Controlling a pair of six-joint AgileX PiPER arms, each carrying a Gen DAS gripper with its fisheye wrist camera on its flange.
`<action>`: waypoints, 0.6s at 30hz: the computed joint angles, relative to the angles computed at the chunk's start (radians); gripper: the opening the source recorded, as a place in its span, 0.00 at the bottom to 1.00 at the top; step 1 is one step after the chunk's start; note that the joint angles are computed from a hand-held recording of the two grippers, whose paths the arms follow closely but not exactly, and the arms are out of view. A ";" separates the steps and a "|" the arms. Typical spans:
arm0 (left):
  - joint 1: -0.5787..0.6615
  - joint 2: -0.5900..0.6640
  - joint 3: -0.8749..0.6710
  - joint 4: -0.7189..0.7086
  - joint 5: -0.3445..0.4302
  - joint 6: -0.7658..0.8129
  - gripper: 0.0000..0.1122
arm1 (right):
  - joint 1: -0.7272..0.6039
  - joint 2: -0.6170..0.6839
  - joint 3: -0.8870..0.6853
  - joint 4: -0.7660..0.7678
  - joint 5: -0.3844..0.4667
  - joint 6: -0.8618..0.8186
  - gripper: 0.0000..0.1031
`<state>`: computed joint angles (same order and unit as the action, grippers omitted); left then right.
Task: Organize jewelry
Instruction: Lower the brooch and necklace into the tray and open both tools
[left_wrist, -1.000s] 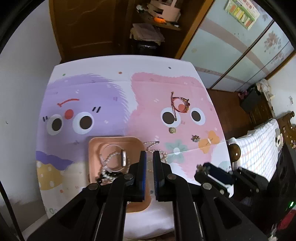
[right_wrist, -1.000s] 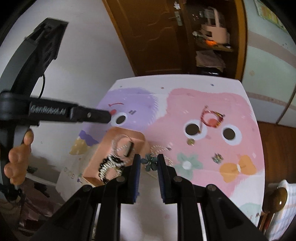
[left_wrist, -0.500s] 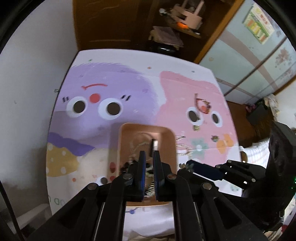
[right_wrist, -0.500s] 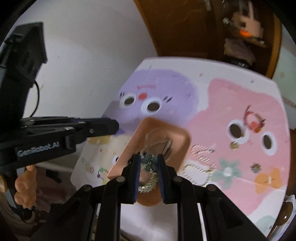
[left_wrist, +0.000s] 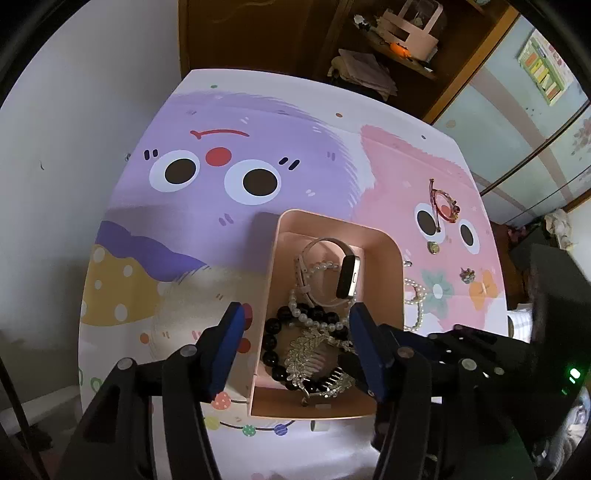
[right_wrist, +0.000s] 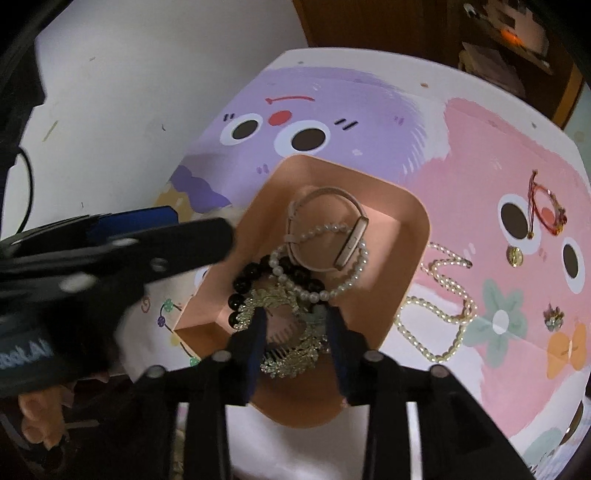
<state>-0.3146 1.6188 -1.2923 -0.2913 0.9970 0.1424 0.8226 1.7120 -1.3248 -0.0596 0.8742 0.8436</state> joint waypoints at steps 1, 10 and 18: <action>-0.003 -0.002 0.004 0.005 -0.006 -0.003 0.51 | 0.012 -0.004 -0.002 -0.024 0.004 0.017 0.36; -0.054 -0.036 0.035 0.065 -0.047 -0.041 0.58 | 0.045 -0.114 0.060 -0.136 0.014 0.126 0.36; -0.163 -0.049 0.013 0.142 -0.056 -0.073 0.61 | -0.007 -0.308 0.201 -0.193 0.054 0.182 0.36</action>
